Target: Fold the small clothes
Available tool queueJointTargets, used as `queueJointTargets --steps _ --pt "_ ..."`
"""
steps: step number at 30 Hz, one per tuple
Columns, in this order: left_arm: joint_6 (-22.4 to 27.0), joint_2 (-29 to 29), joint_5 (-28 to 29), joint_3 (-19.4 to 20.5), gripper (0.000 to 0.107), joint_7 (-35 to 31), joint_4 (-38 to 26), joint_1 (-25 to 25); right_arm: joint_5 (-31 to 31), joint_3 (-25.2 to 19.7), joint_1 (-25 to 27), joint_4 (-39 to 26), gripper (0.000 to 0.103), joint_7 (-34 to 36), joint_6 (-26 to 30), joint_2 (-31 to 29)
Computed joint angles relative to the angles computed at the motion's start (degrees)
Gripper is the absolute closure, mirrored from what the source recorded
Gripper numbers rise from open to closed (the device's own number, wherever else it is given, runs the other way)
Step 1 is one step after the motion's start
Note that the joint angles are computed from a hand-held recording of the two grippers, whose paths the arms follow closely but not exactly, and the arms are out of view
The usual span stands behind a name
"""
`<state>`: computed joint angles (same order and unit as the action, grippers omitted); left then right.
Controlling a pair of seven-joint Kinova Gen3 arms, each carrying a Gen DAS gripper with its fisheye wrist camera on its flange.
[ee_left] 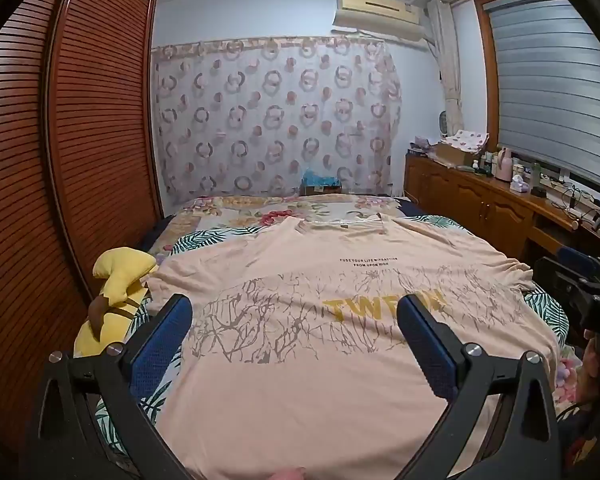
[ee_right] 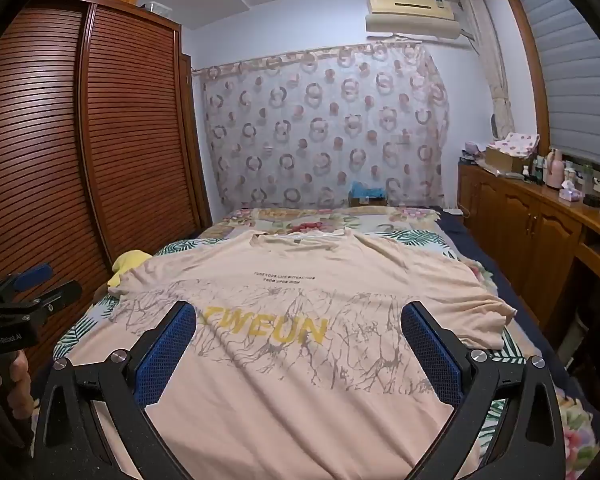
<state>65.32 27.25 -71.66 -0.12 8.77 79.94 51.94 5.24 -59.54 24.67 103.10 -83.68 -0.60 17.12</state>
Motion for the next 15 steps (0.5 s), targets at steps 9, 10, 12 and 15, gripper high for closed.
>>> queueJointTargets --steps 9,10,12,15 --pt "0.0 0.0 -0.2 -0.1 0.005 0.5 0.1 0.1 1.6 -0.1 0.1 0.2 0.001 -2.0 -0.7 0.1" --pt "0.0 0.0 -0.3 0.0 0.005 0.5 0.1 0.1 1.9 -0.1 0.1 0.4 0.001 -2.0 -1.0 0.1" --pt "-0.1 0.0 -0.3 0.0 0.005 0.6 0.2 0.0 2.3 0.0 0.0 0.4 0.001 -2.4 -1.0 0.1" --pt "0.1 0.2 -0.4 0.0 0.005 0.6 -0.1 0.1 2.7 0.1 -0.1 0.4 0.001 -3.2 -1.0 -0.2"
